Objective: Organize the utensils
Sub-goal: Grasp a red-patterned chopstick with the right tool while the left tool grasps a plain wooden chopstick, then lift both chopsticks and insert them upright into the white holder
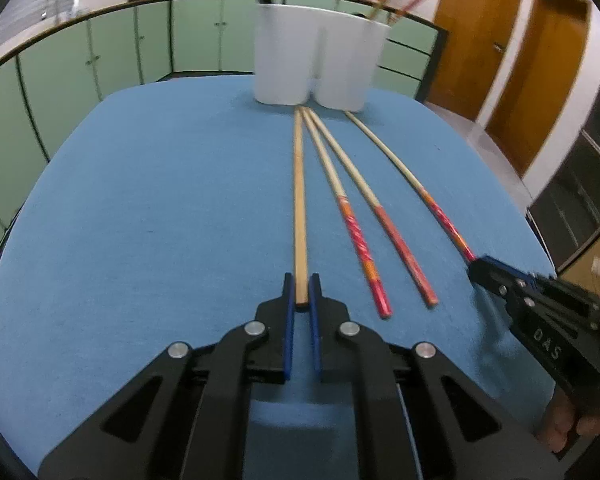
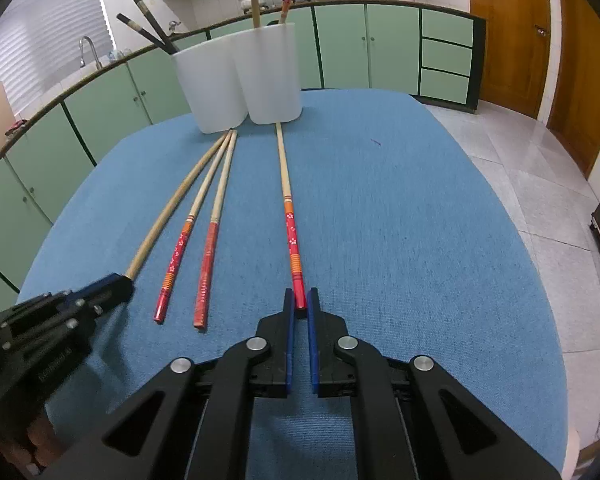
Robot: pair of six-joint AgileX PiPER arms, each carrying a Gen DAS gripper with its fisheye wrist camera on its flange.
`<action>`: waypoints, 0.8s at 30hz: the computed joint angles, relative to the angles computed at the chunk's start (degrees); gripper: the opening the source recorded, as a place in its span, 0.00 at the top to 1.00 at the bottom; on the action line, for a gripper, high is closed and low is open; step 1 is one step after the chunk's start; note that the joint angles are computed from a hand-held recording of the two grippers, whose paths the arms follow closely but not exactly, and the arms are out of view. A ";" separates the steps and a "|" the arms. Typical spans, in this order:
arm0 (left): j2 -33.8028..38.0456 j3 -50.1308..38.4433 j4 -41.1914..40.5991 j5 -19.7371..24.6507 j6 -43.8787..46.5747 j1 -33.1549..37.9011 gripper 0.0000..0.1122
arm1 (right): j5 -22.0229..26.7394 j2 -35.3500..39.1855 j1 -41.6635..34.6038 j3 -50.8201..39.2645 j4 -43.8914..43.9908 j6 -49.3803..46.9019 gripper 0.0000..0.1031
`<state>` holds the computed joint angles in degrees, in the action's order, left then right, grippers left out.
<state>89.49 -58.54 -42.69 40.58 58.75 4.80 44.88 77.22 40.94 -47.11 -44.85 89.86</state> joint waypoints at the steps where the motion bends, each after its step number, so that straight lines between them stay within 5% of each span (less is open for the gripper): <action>1: 0.40 -0.51 -0.06 0.39 -0.17 0.32 0.95 | 0.00 0.02 -0.10 -0.06 0.20 -0.32 0.94; 14: 0.42 -0.12 2.00 -1.53 -2.50 -1.59 0.86 | -0.64 -0.12 -0.29 0.70 -0.07 -0.07 0.93; 24: -0.22 -0.11 2.07 -1.51 -2.83 -1.74 0.95 | -0.19 -1.63 0.27 1.16 -0.97 0.86 0.94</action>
